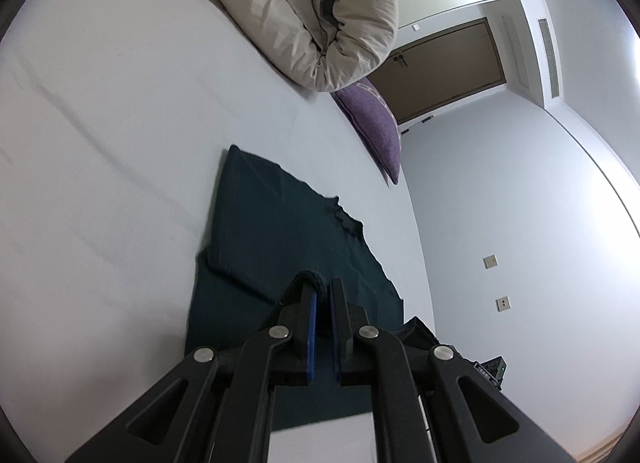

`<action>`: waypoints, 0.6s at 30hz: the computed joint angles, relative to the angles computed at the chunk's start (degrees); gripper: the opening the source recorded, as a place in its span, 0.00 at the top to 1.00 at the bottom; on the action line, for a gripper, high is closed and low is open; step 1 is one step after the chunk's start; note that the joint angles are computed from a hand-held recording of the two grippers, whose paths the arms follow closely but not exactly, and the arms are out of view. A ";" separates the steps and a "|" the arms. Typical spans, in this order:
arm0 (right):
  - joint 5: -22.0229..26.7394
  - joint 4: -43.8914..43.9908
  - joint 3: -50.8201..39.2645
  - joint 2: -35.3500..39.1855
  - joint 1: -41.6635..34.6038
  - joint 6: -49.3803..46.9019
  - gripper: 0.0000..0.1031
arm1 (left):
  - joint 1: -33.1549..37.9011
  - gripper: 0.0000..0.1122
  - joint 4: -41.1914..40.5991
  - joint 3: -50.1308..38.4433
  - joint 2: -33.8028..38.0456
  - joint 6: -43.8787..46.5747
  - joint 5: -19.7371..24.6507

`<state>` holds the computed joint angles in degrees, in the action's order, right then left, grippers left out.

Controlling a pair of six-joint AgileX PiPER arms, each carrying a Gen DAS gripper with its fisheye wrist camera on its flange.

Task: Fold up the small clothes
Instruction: 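Lift the hem with both tools and fold it over toward the collar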

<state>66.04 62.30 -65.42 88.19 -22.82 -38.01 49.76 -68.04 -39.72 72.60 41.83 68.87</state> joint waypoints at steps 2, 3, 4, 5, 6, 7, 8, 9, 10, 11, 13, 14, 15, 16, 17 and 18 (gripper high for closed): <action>-2.77 0.05 -1.51 1.97 2.47 0.90 0.94 | -2.42 0.94 -0.81 -1.48 2.27 -0.12 -2.72; -3.76 0.03 -2.30 2.92 3.39 1.34 0.94 | -3.51 0.94 -1.05 -2.12 3.11 -0.23 -3.91; -4.93 -0.01 -3.66 4.42 4.53 1.86 0.94 | -5.07 0.94 -1.27 -3.05 4.26 -0.47 -5.59; -5.87 -0.09 -4.31 5.20 5.42 2.25 0.94 | -5.96 0.94 -1.43 -3.64 5.05 -0.52 -6.53; -6.85 -0.38 -5.30 6.20 6.35 2.82 0.94 | -6.75 0.94 -1.65 -4.23 5.93 -0.50 -7.38; -7.91 -0.71 -6.79 7.74 7.47 3.50 0.94 | -7.79 0.94 -2.01 -4.99 7.09 -0.53 -8.56; -8.67 -0.93 -7.89 8.83 8.37 4.14 0.94 | -8.56 0.94 -2.27 -5.63 7.97 -0.62 -9.42; -9.40 -1.29 -8.90 9.82 9.12 4.67 0.94 | -9.11 0.94 -2.43 -6.21 8.78 -0.65 -10.06; -10.19 -1.78 -10.16 10.99 9.96 5.32 0.94 | -9.80 0.94 -2.77 -7.00 9.91 -0.68 -10.89; -10.98 -2.25 -11.51 12.29 10.81 5.96 0.94 | -10.28 0.94 -2.97 -7.57 10.67 -0.75 -11.45; -12.13 -2.89 -13.82 14.50 12.01 7.09 0.94 | -11.59 0.94 -3.12 -9.06 12.47 -1.07 -12.88; -12.71 -3.07 -15.04 15.76 12.54 7.62 0.94 | -12.14 0.94 -3.09 -9.71 13.11 -1.25 -13.40; -13.09 -3.20 -15.92 16.71 12.85 8.05 0.94 | -12.76 0.94 -3.02 -10.43 13.76 -1.51 -14.00; -13.56 -3.36 -17.20 18.06 13.28 8.57 0.94 | -13.50 0.94 -2.96 -11.48 14.63 -1.92 -14.71; -13.97 -3.55 -17.80 18.77 13.57 8.89 0.94 | -13.88 0.94 -2.98 -12.13 15.12 -2.11 -15.03; -14.38 -3.83 -18.52 19.52 13.87 9.26 0.94 | -14.50 0.94 -3.00 -12.90 15.73 -2.43 -15.60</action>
